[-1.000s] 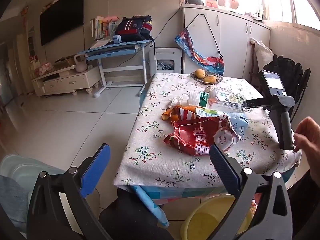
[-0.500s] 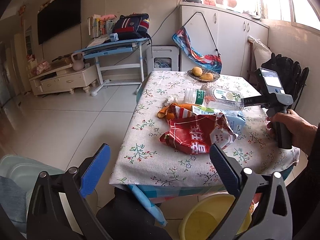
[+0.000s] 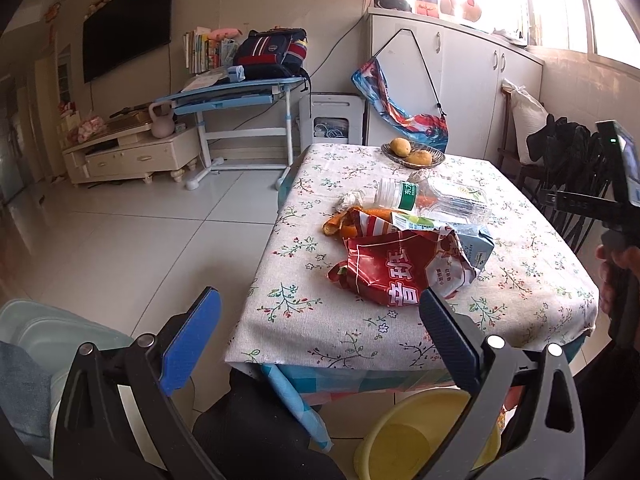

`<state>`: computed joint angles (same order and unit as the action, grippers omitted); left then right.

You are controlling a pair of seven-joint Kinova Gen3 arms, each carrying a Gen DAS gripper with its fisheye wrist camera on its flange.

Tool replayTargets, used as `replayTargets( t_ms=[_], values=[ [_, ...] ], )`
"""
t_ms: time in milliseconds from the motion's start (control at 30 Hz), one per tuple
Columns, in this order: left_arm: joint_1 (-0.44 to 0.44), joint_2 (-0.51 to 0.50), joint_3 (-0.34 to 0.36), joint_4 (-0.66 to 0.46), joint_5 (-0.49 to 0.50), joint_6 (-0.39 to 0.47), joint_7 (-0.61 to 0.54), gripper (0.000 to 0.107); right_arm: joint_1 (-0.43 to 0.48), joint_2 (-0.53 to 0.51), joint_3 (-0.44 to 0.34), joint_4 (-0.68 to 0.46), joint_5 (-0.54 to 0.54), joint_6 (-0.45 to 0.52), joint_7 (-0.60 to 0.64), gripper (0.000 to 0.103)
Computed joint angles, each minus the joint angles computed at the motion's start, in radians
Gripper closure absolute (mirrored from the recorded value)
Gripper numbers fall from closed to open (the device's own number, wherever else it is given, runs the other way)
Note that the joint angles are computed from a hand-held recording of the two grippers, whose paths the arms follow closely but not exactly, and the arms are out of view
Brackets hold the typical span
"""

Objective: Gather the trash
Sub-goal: 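Move both tools toward the red snack bag and blue juice carton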

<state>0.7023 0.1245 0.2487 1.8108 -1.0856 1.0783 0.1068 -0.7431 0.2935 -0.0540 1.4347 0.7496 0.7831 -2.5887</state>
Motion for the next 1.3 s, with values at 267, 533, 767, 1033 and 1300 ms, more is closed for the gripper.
replayTargets(
  t_ms=[267,533,767,1033,1300],
  values=[
    [0.026,-0.005,0.018,0.022,-0.026,0.037,0.052,0.012,-0.092,-0.119,-0.091,0.182,0.181,-0.016,-0.136,0.006],
    [0.045,-0.011,0.03,0.035,-0.03,0.087,0.098,0.012,-0.119,-0.131,-0.153,0.231,0.287,-0.019,-0.188,0.006],
    [0.05,-0.009,0.04,0.035,-0.015,0.11,0.11,0.012,-0.141,-0.137,-0.175,0.265,0.365,-0.02,-0.255,0.006],
    [0.074,0.022,0.034,0.002,-0.01,0.141,0.069,0.012,-0.128,-0.151,-0.185,0.285,0.379,-0.037,-0.285,0.006],
    [0.087,0.027,0.023,-0.004,-0.008,0.143,0.057,0.012,-0.122,-0.152,-0.192,0.287,0.378,-0.037,-0.287,0.006]
  ],
)
